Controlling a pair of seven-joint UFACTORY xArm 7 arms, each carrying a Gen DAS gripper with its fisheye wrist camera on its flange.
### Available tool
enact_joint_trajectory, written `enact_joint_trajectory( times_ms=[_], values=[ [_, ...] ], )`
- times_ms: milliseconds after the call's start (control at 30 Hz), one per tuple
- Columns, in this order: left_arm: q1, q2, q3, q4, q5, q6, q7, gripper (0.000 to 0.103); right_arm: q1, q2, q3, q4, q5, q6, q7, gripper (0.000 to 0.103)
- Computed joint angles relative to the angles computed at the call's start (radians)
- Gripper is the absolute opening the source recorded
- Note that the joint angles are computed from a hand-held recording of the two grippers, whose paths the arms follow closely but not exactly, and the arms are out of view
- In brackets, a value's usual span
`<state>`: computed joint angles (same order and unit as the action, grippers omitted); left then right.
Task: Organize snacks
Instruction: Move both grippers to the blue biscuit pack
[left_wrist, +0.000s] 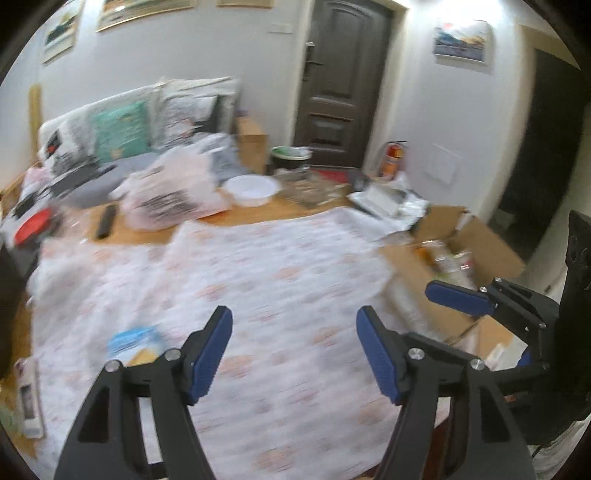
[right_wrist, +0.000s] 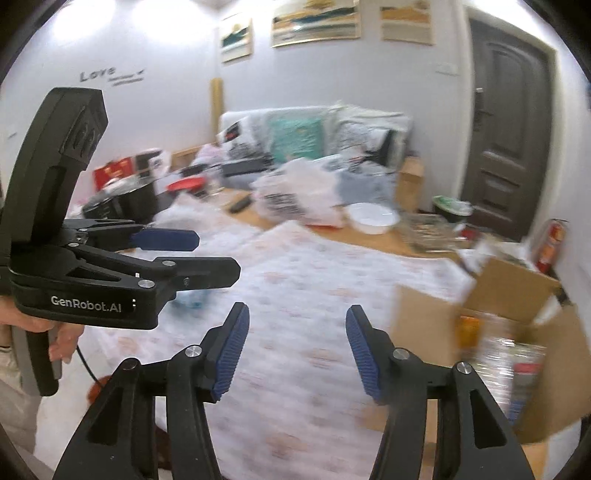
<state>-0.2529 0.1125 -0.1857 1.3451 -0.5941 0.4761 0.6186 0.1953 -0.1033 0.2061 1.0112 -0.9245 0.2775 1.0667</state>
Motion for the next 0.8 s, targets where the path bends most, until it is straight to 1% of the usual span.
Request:
enact_joint_trajectory(
  times_ms=[100, 200, 233, 267, 333, 400, 500, 667, 800],
  values=[
    [0.056, 0.0, 0.032, -0.027, -0.06, 0.009, 0.057, 0.067, 0.049, 0.141, 0.007, 0.114, 0.071, -0.001, -0.055, 0.055],
    [0.104, 0.033, 0.055, -0.02, -0.081, 0.029, 0.098, 0.067, 0.097, 0.277, 0.005, 0.226, 0.174, 0.01, -0.136, 0.056],
    [0.117, 0.045, 0.057, -0.016, -0.082, 0.033, 0.105, 0.067, 0.106, 0.325, 0.008, 0.265, 0.214, 0.009, -0.17, 0.058],
    [0.134, 0.063, 0.06, -0.006, -0.086, 0.045, 0.119, 0.067, 0.116, 0.375, 0.011, 0.309, 0.249, 0.011, -0.199, 0.062],
    [0.168, 0.103, 0.06, 0.019, -0.098, 0.07, 0.142, 0.067, 0.143, 0.46, 0.005, 0.389, 0.291, 0.026, -0.235, 0.066],
    [0.197, 0.149, 0.054, 0.056, -0.104, 0.098, 0.155, 0.067, 0.154, 0.535, 0.007, 0.46, 0.343, 0.032, -0.29, 0.066],
    [0.238, 0.228, 0.038, 0.127, -0.114, 0.154, 0.164, 0.067, 0.182, 0.663, 0.003, 0.607, 0.416, 0.066, -0.363, 0.068],
    [0.299, 0.337, 0.003, 0.24, -0.144, 0.241, 0.175, 0.065, 0.2, 0.825, 0.009, 0.807, 0.531, 0.114, -0.483, 0.077],
    [0.335, 0.421, -0.023, 0.344, -0.17, 0.328, 0.172, 0.054, 0.237, 0.933, -0.017, 0.97, 0.594, 0.162, -0.538, 0.08]
  ],
)
